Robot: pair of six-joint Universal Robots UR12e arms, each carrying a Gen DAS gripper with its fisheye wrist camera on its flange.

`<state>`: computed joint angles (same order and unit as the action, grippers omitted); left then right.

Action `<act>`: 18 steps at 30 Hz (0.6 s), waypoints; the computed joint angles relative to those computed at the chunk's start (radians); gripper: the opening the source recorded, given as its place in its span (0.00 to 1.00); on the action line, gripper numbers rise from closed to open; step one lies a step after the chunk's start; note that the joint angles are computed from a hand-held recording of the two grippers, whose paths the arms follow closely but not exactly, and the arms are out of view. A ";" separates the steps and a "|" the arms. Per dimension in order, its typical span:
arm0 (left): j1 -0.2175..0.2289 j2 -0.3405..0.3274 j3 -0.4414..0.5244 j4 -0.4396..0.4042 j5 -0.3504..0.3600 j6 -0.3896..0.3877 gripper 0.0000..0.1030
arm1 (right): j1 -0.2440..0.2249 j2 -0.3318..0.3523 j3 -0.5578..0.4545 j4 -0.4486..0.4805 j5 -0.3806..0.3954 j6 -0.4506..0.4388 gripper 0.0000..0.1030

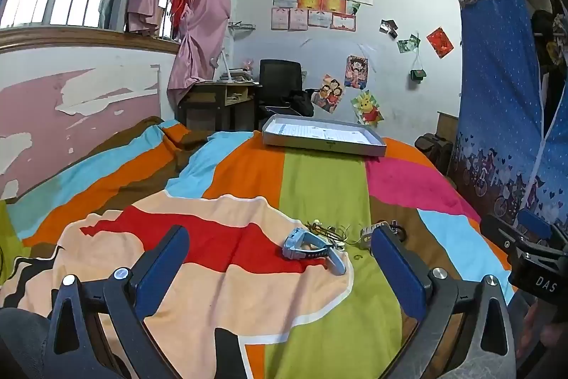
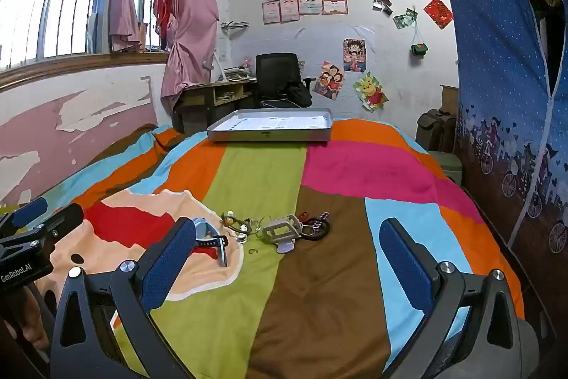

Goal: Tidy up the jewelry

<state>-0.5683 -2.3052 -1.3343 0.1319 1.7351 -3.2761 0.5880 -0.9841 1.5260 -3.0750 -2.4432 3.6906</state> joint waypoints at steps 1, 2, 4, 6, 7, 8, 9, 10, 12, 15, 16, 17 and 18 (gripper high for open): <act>0.000 -0.001 0.001 0.000 0.002 0.001 1.00 | 0.000 0.000 0.000 -0.002 0.000 0.000 0.99; -0.001 -0.001 0.002 -0.002 0.002 0.004 1.00 | 0.000 0.000 0.000 -0.002 0.000 0.000 0.99; -0.001 -0.002 0.006 -0.008 0.000 0.010 1.00 | 0.000 0.001 0.000 -0.005 -0.002 -0.001 0.99; -0.003 -0.005 0.011 -0.005 0.005 0.016 1.00 | 0.000 0.001 0.000 -0.005 -0.001 -0.001 0.99; -0.002 -0.001 0.005 0.006 0.004 0.001 1.00 | 0.000 0.001 -0.001 -0.005 -0.001 -0.002 0.99; -0.002 0.001 0.005 0.005 0.003 -0.001 1.00 | 0.000 0.001 -0.001 -0.006 -0.001 -0.003 0.99; -0.003 0.001 0.007 0.003 0.004 -0.001 1.00 | 0.000 0.001 0.000 -0.007 0.000 -0.002 0.99; -0.003 0.001 0.009 0.000 0.005 -0.001 1.00 | 0.000 0.001 0.000 -0.006 0.001 -0.002 0.99; -0.004 0.000 0.014 -0.004 0.006 0.002 1.00 | 0.000 0.000 0.000 -0.005 0.002 -0.002 0.99; -0.005 0.001 0.012 0.004 0.005 0.001 1.00 | 0.000 0.001 0.000 -0.007 0.000 -0.003 0.99; -0.005 0.002 0.014 0.002 0.006 0.001 1.00 | 0.001 0.000 0.001 -0.007 0.000 -0.003 0.99; -0.005 0.001 0.013 0.004 0.007 0.002 1.00 | 0.001 0.000 0.001 -0.007 0.000 -0.003 0.99; -0.006 0.001 0.013 0.004 0.008 0.003 1.00 | 0.001 0.000 0.001 -0.007 0.000 -0.003 0.99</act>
